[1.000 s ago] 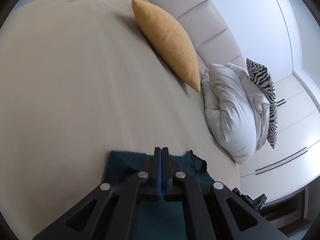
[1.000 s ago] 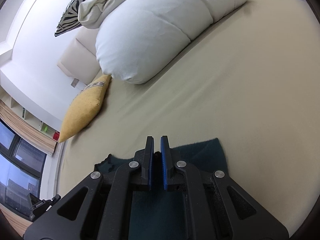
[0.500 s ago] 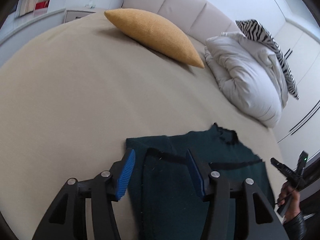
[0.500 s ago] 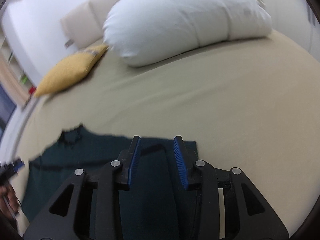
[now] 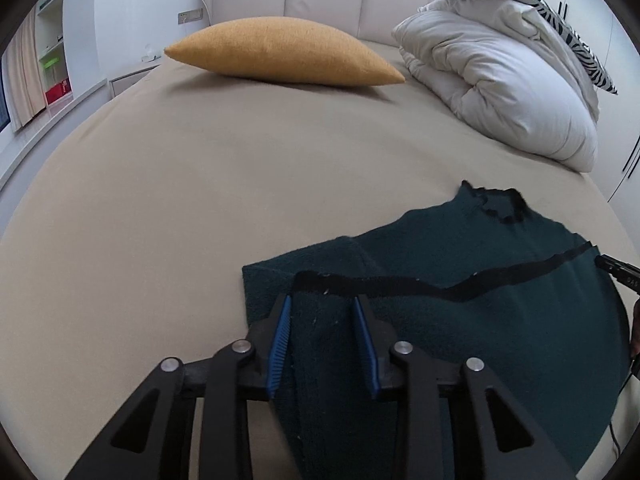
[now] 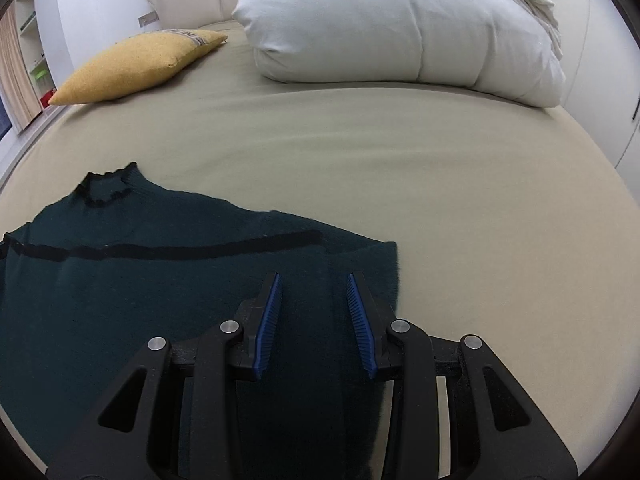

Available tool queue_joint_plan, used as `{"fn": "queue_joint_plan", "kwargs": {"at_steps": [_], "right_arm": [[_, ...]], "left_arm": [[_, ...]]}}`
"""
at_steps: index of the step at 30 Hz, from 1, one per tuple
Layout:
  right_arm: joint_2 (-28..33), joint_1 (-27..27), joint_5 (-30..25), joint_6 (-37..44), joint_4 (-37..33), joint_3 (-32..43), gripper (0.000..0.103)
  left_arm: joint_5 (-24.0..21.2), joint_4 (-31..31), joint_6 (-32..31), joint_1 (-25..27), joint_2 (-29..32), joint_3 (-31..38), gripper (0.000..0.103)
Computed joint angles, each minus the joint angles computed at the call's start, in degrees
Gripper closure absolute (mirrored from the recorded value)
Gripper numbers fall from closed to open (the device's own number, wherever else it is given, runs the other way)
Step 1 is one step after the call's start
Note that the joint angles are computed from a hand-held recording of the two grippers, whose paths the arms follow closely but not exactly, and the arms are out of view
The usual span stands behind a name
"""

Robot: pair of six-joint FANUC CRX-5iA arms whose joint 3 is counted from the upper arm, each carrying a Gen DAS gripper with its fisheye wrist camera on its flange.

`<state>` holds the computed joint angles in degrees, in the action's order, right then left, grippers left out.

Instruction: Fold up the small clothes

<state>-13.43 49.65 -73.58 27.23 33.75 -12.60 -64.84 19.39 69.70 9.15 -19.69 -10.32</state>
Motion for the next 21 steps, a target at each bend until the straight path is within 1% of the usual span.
{"fn": "queue_joint_plan", "kwargs": {"at_steps": [3, 4, 5, 6, 7, 9, 14, 17, 21], "right_arm": [[-1.13, -0.85, 1.06, -0.45, -1.75, -0.77, 0.068], [-1.27, -0.77, 1.34, -0.36, -1.80, -1.09, 0.068], [-1.12, -0.35, 0.94, -0.19, -1.13, -1.34, 0.073], [-0.86, 0.08, 0.55, -0.11, -0.43, -1.45, 0.081], [-0.67, 0.39, 0.42, 0.06, 0.01, -1.47, 0.093], [0.02, 0.95, -0.49, -0.30, 1.12, -1.18, 0.097], [-1.99, 1.91, 0.89, -4.53, 3.75, -2.60, 0.098], [-3.47, 3.22, 1.01, -6.32, 6.29, -3.59, 0.098], [-4.20, 4.07, 0.50, -7.78, 8.90, -3.61, 0.098]], "left_arm": [[0.01, -0.28, 0.40, -0.16, 0.38, 0.40, 0.077], [-0.21, -0.88, 0.23, -0.62, 0.69, 0.86, 0.085], [-0.18, -1.44, 0.40, -1.23, 0.97, 1.20, 0.095], [-0.07, -2.18, 0.29, -1.71, 0.92, 1.43, 0.095], [0.37, -3.19, 0.39, -2.34, 0.58, 1.59, 0.096], [0.99, -3.54, 0.44, -2.51, -0.31, 1.30, 0.096], [2.53, -2.75, 0.81, -1.30, -2.27, 0.42, 0.097], [3.31, -1.71, 0.30, -0.68, -3.09, 0.10, 0.097], [4.30, -0.44, 1.22, -0.06, -3.17, 0.99, 0.097]]}}
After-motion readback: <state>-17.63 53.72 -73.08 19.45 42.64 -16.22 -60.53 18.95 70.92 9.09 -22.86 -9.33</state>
